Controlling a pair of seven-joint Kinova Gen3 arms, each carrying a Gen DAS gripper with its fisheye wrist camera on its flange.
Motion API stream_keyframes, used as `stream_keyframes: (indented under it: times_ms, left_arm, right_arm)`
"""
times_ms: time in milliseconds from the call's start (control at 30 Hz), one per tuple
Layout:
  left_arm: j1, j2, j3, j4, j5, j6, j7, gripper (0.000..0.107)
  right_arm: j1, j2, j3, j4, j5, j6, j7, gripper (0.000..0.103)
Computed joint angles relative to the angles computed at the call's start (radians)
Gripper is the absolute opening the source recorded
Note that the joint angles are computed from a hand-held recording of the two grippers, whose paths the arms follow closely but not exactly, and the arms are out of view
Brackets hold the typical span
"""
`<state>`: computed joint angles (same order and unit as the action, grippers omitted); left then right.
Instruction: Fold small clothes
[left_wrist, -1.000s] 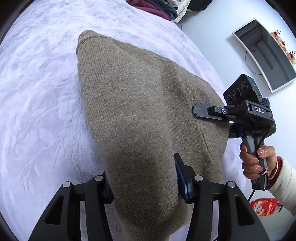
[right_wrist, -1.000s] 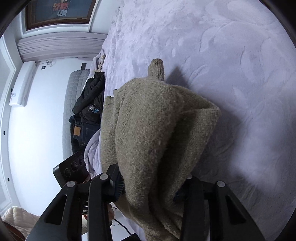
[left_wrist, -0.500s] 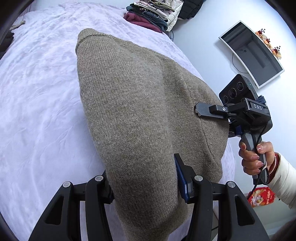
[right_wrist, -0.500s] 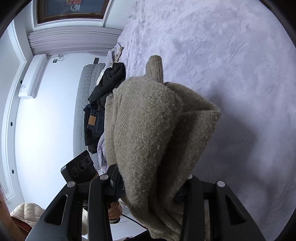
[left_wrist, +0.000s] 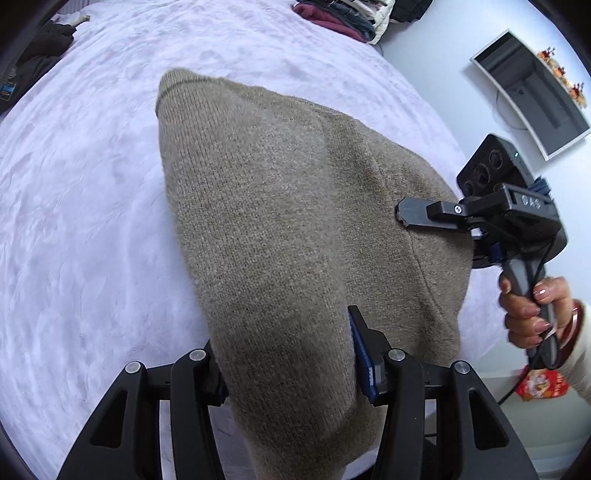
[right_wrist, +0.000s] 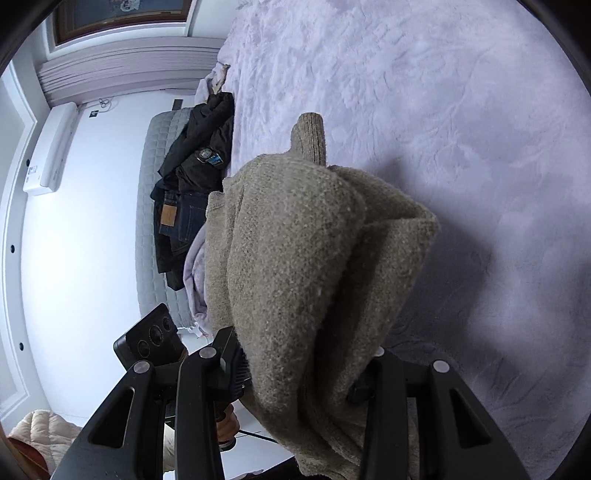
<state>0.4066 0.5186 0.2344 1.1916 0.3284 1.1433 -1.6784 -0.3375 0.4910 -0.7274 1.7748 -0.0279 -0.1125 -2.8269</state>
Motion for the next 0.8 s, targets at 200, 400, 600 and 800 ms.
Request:
stream_keyframes:
  times_ms: [200, 400, 600, 800]
  left_arm:
    - [0.053, 0.021, -0.041, 0.017, -0.080, -0.051, 0.112, 0.063]
    - [0.167, -0.047, -0.096, 0.047, -0.269, -0.088, 0.280, 0.081]
    - [0.193, -0.139, -0.118, 0.137, -0.430, -0.128, 0.386, 0.103]
    - [0.106, -0.161, -0.081, 0.184, -0.399, -0.137, 0.350, 0.103]
  right_arm:
    - [-0.070, 0.044, 0.093, -0.064, -0.065, 0.132, 0.076, 0.045]
    - [-0.274, -0.053, 0.356, -0.121, -0.063, 0.366, -0.003, 0.063]
    - [-0.542, -0.183, 0.600, -0.149, 0.076, 0.580, -0.199, 0.063]
    - [-0.545, -0.170, 0.523, -0.158, 0.056, 0.504, -0.224, 0.062]
